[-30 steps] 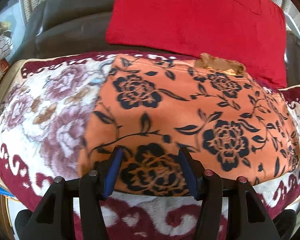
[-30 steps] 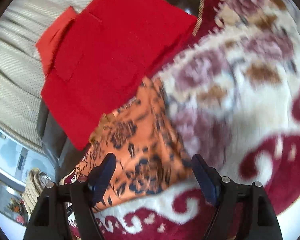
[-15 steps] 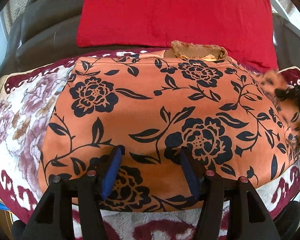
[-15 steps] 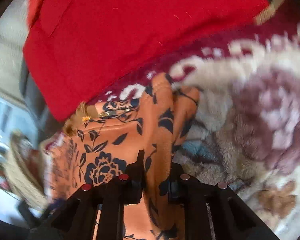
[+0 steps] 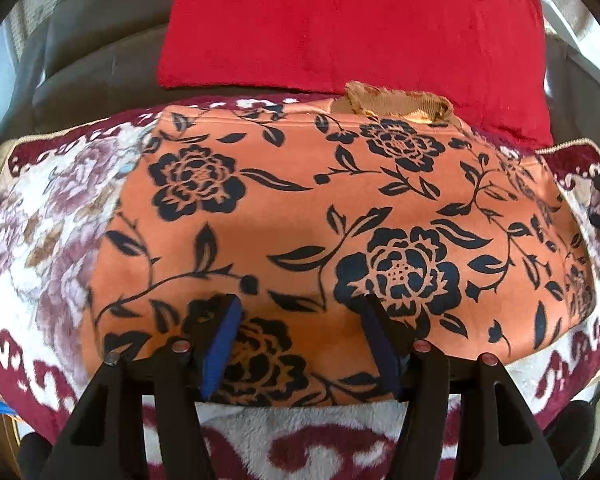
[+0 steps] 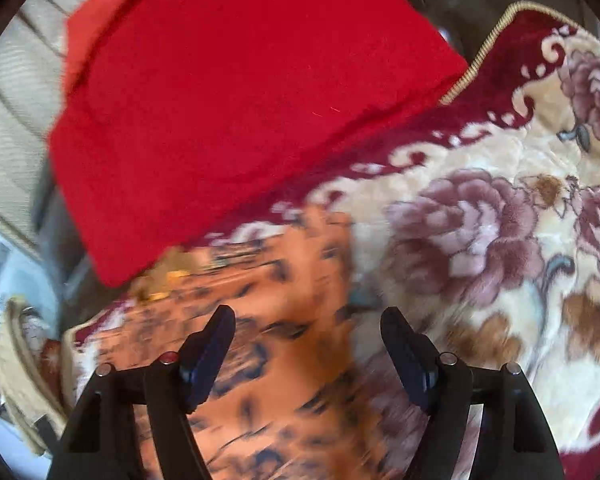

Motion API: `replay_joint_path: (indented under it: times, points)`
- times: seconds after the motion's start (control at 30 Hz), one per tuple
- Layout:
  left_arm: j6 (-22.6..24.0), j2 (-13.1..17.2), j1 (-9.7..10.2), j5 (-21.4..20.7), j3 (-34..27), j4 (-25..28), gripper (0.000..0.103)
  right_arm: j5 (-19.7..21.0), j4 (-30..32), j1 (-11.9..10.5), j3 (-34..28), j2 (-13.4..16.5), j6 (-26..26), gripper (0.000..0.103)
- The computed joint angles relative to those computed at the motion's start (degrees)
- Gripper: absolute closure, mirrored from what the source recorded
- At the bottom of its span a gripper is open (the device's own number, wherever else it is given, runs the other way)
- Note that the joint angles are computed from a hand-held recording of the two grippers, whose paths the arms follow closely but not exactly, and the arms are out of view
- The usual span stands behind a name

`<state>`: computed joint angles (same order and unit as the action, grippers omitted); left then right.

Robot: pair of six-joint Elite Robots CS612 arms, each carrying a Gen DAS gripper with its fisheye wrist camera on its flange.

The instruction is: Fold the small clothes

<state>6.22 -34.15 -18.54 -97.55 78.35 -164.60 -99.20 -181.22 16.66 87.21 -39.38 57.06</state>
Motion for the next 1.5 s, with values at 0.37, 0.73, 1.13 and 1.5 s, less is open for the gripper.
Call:
replay_joint_path:
  times: [0.37,0.73,1.13,1.5]
  points:
    - [-11.6,1.4,6.29,-1.6,-1.9,2.7,0.062,6.3,-6.9,5.6,-3.9,4.3,1.8,0.024]
    - [-10.5,-0.7,6.84,-4.1,-0.3,4.0,0.071,7.4,-5.4,4.9,-4.4,5.4,4.8,0.025]
    - [-4.8,13.8,4.51,2.6,-30.1,18.4,0.083,9.0,-8.9,3.8,-4.2,5.1,4.1,0.025]
    - [-6.3,13.4,3.74,4.9,-28.0,13.8,0.080,19.5,-10.2,-3.8,-7.8,7.8,9.9,0.025]
